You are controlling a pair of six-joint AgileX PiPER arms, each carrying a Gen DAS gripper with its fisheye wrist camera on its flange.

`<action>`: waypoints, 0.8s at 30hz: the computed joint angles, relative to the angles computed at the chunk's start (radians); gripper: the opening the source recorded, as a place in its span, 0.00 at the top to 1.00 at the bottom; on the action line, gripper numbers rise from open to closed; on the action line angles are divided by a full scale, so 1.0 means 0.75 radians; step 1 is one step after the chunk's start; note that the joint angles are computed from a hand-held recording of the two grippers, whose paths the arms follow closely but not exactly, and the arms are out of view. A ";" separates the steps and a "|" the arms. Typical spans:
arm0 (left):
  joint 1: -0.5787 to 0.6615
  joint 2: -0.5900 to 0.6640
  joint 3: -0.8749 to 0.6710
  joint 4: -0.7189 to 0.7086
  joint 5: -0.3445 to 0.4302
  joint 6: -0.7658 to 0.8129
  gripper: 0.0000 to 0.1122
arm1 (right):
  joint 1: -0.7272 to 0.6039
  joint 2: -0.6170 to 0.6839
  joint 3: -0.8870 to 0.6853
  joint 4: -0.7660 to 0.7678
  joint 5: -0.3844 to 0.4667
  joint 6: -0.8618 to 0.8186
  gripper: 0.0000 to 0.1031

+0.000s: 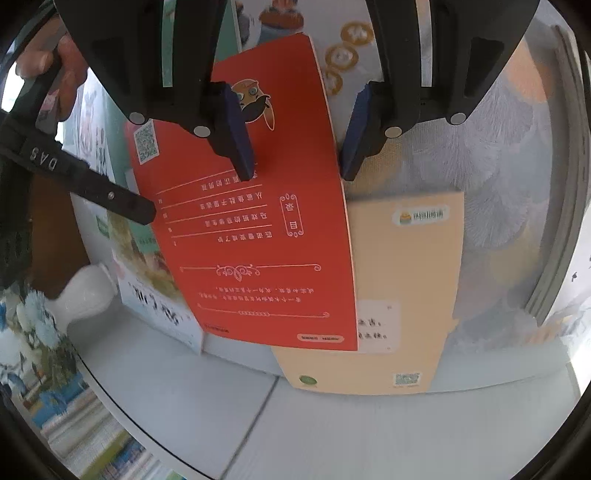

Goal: Organize books
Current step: 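Grasp the red book's edge with the left gripper and lift it upright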

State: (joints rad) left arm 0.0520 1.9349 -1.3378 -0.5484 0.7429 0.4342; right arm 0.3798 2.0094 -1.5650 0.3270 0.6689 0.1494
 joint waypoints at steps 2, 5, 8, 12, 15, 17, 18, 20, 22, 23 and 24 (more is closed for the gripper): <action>-0.023 -0.060 0.068 0.057 -0.025 -0.011 0.61 | -0.026 -0.026 0.047 0.094 0.007 -0.077 0.66; -0.024 -0.157 0.204 0.054 -0.030 -0.002 0.61 | -0.066 -0.118 0.206 0.286 0.009 -0.237 0.66; -0.005 -0.250 0.355 0.009 -0.026 0.031 0.61 | -0.050 -0.242 0.381 0.328 -0.008 -0.290 0.66; -0.024 -0.439 0.608 0.053 -0.083 -0.013 0.61 | -0.003 -0.428 0.623 0.350 -0.013 -0.295 0.65; -0.041 -0.564 0.750 0.094 -0.092 -0.068 0.61 | 0.030 -0.529 0.750 0.372 0.002 -0.283 0.64; -0.022 -0.637 0.829 0.082 -0.073 -0.064 0.61 | 0.040 -0.579 0.812 0.406 0.017 -0.284 0.62; 0.004 -0.682 0.874 0.061 -0.055 -0.042 0.61 | 0.031 -0.603 0.843 0.456 0.033 -0.308 0.62; 0.084 -0.744 0.953 -0.016 -0.010 0.064 0.61 | -0.033 -0.663 0.955 0.679 0.075 -0.488 0.61; 0.241 -0.760 1.026 -0.232 0.158 0.318 0.61 | -0.129 -0.742 1.074 0.946 0.172 -0.693 0.62; 0.291 -0.752 1.064 -0.300 0.231 0.399 0.61 | -0.194 -0.752 1.102 1.079 0.293 -0.787 0.62; 0.295 -0.765 1.093 -0.323 0.252 0.428 0.61 | -0.242 -0.756 1.131 1.213 0.418 -0.842 0.62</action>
State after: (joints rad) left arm 0.2737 1.3615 -0.5178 -0.7904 0.9315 0.7550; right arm 0.1985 1.4422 -0.7167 1.2366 0.9822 -0.4818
